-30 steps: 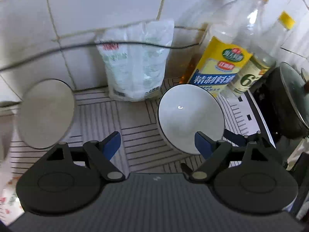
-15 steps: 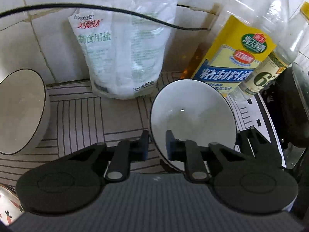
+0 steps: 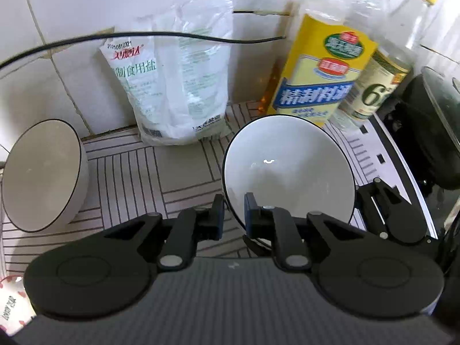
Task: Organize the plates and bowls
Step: 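Close the left gripper on the bowl rim while the right gripper grips it too, then lift the white bowl with both grippers, set it on the cloth, open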
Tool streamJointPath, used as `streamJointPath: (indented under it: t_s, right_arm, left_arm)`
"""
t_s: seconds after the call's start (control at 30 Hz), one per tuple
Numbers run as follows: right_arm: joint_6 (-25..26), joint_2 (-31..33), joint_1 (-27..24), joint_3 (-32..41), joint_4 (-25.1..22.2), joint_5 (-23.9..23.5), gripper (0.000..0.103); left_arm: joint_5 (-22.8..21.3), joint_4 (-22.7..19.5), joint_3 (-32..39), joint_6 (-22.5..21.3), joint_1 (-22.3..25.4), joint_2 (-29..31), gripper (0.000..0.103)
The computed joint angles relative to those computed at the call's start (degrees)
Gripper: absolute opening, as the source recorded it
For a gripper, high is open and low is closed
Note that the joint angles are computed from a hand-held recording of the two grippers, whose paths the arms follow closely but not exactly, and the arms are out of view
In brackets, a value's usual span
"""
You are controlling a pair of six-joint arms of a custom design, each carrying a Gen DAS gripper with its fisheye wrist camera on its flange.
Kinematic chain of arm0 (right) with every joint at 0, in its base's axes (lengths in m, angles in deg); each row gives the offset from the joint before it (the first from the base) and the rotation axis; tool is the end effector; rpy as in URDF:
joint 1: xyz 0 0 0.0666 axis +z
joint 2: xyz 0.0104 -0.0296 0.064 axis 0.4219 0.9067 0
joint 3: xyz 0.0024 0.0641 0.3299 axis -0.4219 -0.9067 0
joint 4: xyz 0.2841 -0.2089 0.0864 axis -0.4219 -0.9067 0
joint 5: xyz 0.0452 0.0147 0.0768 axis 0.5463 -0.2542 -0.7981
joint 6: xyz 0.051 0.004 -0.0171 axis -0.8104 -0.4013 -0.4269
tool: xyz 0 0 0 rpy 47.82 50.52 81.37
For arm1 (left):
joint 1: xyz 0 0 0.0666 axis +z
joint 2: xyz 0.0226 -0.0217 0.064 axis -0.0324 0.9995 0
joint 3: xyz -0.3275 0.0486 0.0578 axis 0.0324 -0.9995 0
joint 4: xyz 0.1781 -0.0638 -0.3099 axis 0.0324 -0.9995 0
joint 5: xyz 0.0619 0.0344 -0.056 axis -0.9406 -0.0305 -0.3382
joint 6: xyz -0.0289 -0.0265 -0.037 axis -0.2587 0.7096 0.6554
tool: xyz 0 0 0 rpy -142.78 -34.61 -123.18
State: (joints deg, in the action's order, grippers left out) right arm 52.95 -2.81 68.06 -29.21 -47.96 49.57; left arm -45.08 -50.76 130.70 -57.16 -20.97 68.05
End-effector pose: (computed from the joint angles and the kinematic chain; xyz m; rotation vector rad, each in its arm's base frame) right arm 0.3060 0.2818 0.3160 -0.6623 2.1470 0.3833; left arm 0.3466 -0.1211 0.3749 0.0256 2.6107 -0.2537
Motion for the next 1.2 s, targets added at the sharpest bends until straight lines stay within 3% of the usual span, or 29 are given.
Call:
streamJointPath:
  t_s: [0.33, 0.47, 0.8, 1.2]
  right_arm:
    - [-1.24, -10.08, 5.13, -4.07, -3.40, 5.58, 0.091]
    - [-1.84, -13.42, 8.65, -4.99, -5.63, 8.93, 0.091]
    - [-11.33, -19.34, 17.70, -7.17, -11.50, 16.08, 0.091]
    - [-19.61, -20.24, 24.38, -9.25, -14.93, 20.52, 0.091]
  left_arm:
    - [0.69, -5.19, -1.58, -3.35, -2.29, -8.95, 0.014]
    - [0.06, -9.13, -1.49, -4.92, -3.71, -12.05, 0.014]
    - [3.11, -15.39, -4.26, -3.57, -4.68, -20.68, 0.015]
    - [0.72, -18.36, -8.48, -2.36, -8.23, -25.21, 0.016]
